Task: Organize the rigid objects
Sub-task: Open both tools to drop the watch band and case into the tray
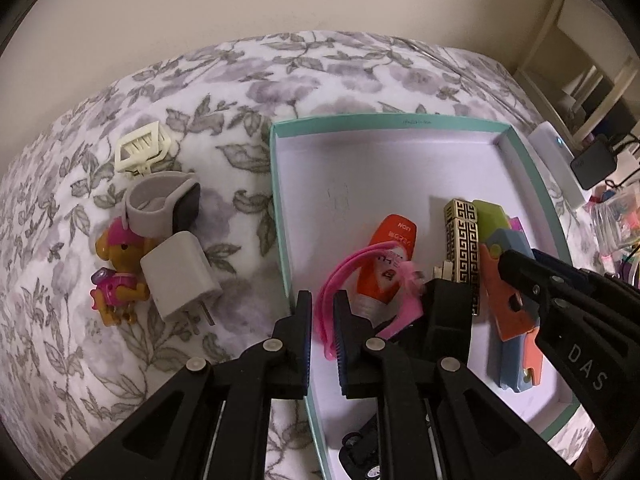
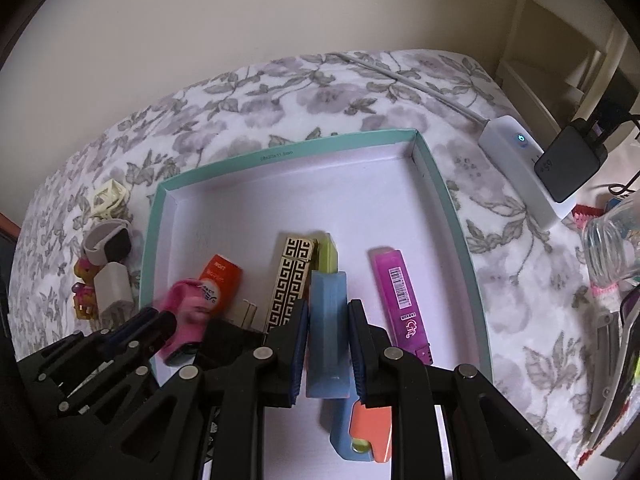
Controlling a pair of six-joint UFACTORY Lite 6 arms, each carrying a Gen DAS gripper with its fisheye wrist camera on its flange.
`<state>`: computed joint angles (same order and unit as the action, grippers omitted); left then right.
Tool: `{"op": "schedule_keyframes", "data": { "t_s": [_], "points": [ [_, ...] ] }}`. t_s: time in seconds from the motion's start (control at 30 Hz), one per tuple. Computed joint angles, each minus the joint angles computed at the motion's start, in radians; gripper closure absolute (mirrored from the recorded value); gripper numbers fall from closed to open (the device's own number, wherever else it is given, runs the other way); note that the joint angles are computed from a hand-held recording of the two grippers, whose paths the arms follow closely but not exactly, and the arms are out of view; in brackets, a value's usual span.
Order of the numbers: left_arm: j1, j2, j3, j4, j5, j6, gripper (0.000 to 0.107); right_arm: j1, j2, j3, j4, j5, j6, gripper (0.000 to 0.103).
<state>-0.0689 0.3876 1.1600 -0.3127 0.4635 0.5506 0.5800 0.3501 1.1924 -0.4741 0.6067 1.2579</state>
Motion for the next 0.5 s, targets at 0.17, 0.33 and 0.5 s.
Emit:
{"op": "schedule_keyframes", "data": {
  "t_s": [0.17, 0.33, 0.5],
  "points": [
    [-0.007, -0.026, 0.004, -0.007, 0.021, 0.012, 0.094, 0.009, -0.003, 0.023, -0.019, 0.045, 0.005, 0.079],
    [-0.004, -0.052, 0.011, 0.000, 0.040, 0.009, 0.081, 0.019, -0.030, 0.035, -0.045, 0.083, 0.032, 0.067],
    [0.020, -0.083, 0.033, -0.024, 0.069, 0.023, 0.072, 0.041, -0.043, 0.068, -0.083, 0.129, 0.052, 0.067]
  ]
}}
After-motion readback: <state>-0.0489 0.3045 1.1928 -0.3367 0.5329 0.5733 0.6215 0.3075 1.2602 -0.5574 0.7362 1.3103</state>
